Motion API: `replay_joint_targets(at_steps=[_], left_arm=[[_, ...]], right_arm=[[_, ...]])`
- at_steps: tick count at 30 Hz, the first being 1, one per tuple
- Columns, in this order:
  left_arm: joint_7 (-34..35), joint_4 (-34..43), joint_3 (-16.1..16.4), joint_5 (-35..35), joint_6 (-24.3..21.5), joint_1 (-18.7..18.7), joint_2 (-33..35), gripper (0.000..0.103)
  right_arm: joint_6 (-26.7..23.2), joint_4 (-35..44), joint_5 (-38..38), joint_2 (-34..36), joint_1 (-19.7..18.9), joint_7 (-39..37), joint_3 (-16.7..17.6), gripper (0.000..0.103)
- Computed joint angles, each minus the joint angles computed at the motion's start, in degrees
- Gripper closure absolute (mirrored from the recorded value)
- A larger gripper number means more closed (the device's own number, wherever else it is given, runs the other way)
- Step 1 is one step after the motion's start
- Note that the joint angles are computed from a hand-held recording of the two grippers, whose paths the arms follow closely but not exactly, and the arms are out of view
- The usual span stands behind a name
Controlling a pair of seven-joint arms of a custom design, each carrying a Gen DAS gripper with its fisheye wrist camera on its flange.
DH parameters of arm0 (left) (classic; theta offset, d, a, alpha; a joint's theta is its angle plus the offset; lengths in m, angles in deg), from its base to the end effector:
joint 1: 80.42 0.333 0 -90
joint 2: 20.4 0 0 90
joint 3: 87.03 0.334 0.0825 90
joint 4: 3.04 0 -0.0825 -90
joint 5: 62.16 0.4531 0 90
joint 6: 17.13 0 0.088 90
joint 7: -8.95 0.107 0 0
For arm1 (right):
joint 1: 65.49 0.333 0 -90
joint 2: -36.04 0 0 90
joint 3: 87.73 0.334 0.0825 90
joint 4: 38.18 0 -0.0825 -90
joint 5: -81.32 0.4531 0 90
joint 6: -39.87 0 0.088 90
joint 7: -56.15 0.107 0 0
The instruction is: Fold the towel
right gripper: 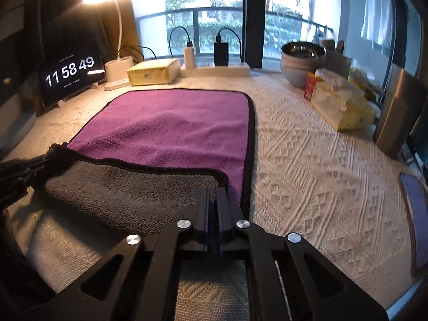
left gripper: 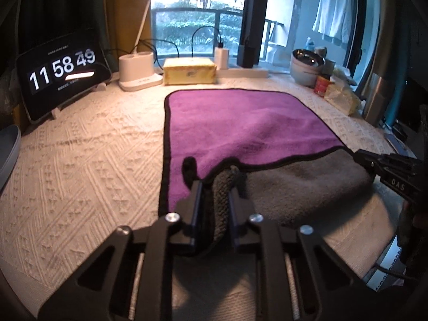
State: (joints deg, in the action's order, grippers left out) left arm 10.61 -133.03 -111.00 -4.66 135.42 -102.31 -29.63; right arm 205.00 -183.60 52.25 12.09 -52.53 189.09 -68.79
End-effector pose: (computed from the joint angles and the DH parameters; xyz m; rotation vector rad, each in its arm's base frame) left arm 0.3869 -0.4405 0.4492 -1.6910 1.8100 -0.9259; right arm 0.4133 0.2956 0.4676 -1.9424 1.4677 -0.6728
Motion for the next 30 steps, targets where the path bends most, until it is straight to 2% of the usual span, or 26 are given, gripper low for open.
replay_joint_targets(at_steps=[8,12,14,15,16,18,19,26,27,28,30], left_arm=[[-1.9,-0.8,-0.4,2.3,1.2,0.8,-1.9,0.089],[-2.6,-0.9,-1.1,3.7,1.0,1.2,-2.8,0.089],[-3.1,-1.2,-1.5,4.3,1.0,1.3,-3.4,0.089],[-3.3,-1.5,-1.6,4.5,1.0,1.3,-3.8,0.089],[-3.4,-1.8,-1.8,4.6,0.9,1.4,-4.2,0.089],[-3.6,-2.2,-2.1,4.5,0.8,1.4,-4.9,0.089],[-3.8,-2.5,-2.3,4.5,0.8,1.5,-5.2,0.089],[-6.8,-3.9,-3.9,7.2,1.2,2.3,-7.1,0.089],[-7.0,-4.0,-3.9,7.3,1.4,2.4,-7.2,0.089],[-7.3,-4.1,-3.9,7.4,1.6,2.5,-7.3,0.089],[-7.7,-4.1,-4.0,7.6,1.8,2.6,-7.4,0.089]], right_arm=[[4.3,-1.4,0.2,-2.4,-1.2,-0.5,0.6,0.102],[4.1,-1.3,1.4,-2.6,-2.0,-1.4,1.0,0.102],[3.7,-1.2,3.2,-2.1,-1.1,-2.4,-0.4,0.101],[2.9,-0.9,3.9,-1.6,-0.7,-3.1,-1.0,0.093],[1.9,-0.6,4.3,-1.2,-1.0,-3.1,-1.0,0.076],[1.3,-0.4,6.9,-0.3,1.5,-5.6,-3.6,0.064],[1.0,-0.3,8.3,0.1,2.7,-7.1,-4.8,0.064],[-2.2,1.5,11.6,2.2,5.6,-13.5,-6.1,0.064],[-3.1,2.0,11.7,2.6,6.0,-14.6,-6.1,0.069],[-3.6,2.3,11.8,2.9,6.2,-15.4,-6.1,0.08],[-3.9,2.5,10.7,3.1,5.8,-15.7,-5.3,0.091]])
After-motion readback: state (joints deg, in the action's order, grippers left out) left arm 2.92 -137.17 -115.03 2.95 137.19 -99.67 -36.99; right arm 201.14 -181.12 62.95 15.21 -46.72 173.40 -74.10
